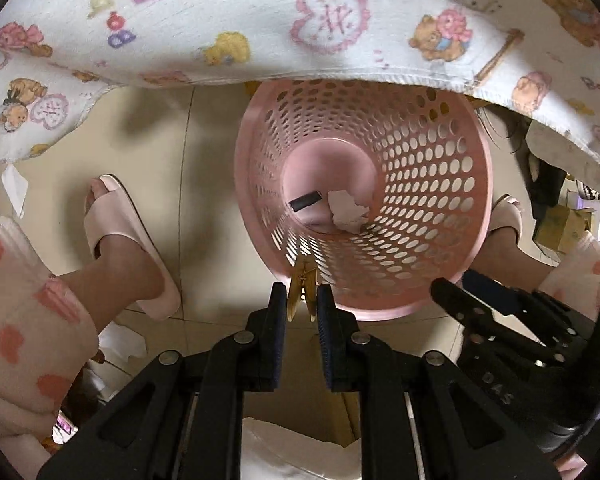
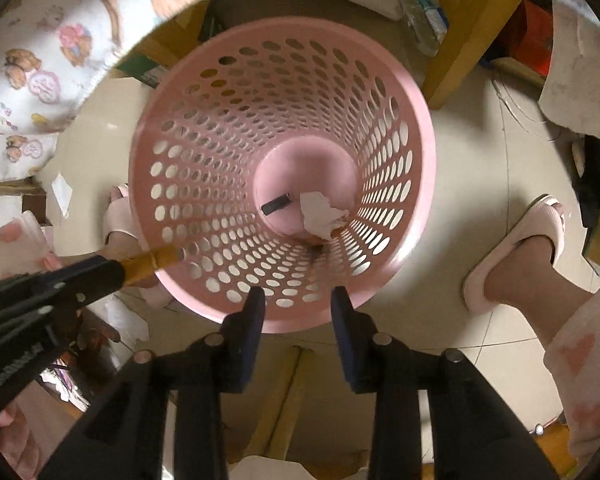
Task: Collect trash
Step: 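Open both grippers to drop the spoon and clothespin into the basket, then raise both grippers back up toward the remaining items on the chair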
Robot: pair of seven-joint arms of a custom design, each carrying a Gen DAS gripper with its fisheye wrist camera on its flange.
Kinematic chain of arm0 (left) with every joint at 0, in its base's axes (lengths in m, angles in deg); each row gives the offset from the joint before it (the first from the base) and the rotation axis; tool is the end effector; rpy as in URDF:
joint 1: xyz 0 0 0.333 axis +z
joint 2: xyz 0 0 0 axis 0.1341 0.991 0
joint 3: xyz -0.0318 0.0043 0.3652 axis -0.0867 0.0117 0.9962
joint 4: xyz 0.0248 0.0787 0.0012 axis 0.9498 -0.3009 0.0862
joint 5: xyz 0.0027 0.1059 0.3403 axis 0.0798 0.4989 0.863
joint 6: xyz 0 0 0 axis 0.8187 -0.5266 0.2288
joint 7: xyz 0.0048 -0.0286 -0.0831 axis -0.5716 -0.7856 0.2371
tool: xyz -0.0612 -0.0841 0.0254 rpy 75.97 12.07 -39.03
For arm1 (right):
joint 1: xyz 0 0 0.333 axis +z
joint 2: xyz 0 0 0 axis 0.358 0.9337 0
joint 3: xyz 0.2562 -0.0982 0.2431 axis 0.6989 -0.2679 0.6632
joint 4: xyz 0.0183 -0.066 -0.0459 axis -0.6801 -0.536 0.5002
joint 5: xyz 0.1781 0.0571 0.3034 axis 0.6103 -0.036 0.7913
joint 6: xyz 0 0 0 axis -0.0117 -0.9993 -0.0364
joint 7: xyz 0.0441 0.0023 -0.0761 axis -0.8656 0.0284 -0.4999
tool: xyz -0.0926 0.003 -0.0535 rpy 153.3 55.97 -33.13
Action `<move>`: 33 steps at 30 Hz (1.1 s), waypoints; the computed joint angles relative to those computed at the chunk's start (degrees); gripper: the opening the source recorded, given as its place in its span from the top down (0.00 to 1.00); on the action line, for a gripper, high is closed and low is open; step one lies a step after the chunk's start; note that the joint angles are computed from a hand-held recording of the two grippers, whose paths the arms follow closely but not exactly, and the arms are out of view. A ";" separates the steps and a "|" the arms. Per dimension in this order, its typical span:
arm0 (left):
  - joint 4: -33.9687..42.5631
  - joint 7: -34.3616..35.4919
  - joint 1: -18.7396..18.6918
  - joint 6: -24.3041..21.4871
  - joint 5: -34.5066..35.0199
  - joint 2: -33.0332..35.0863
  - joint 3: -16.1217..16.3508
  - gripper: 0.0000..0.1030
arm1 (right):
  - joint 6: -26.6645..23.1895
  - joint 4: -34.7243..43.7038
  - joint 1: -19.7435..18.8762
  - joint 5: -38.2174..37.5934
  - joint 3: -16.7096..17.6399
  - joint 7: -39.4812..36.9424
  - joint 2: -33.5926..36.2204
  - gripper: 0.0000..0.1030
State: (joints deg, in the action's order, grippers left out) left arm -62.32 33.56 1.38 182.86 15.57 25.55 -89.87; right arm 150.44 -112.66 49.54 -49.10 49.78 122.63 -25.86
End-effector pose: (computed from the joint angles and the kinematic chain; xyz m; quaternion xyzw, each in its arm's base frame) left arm 0.6083 -0.1616 0.4690 0.5531 -0.8297 -0.0191 0.0724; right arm 0.5386 0.3869 0.4533 -0.5589 0.8203 0.0914 0.0796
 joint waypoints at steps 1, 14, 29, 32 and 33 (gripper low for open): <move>0.00 -0.14 -0.05 -0.16 0.25 -0.04 0.09 0.79 | -0.06 0.12 0.19 -0.33 -0.18 0.49 -0.11 0.69; -1.39 0.43 -0.35 5.95 3.22 -4.22 0.13 0.34 | -6.71 3.59 3.83 -17.76 -3.25 8.17 -2.82 0.31; -8.15 10.63 3.17 27.68 -9.95 -14.62 0.37 0.12 | 1.91 -0.31 4.80 -35.05 -3.31 21.14 -10.87 0.16; -8.84 12.65 3.38 30.14 -12.18 -15.97 0.48 0.09 | 0.11 1.32 5.35 -38.89 -3.02 22.48 -10.99 0.16; -9.00 13.90 3.34 30.41 -13.10 -16.50 0.36 0.08 | -0.07 1.44 5.54 -40.40 -3.00 23.02 -11.28 0.15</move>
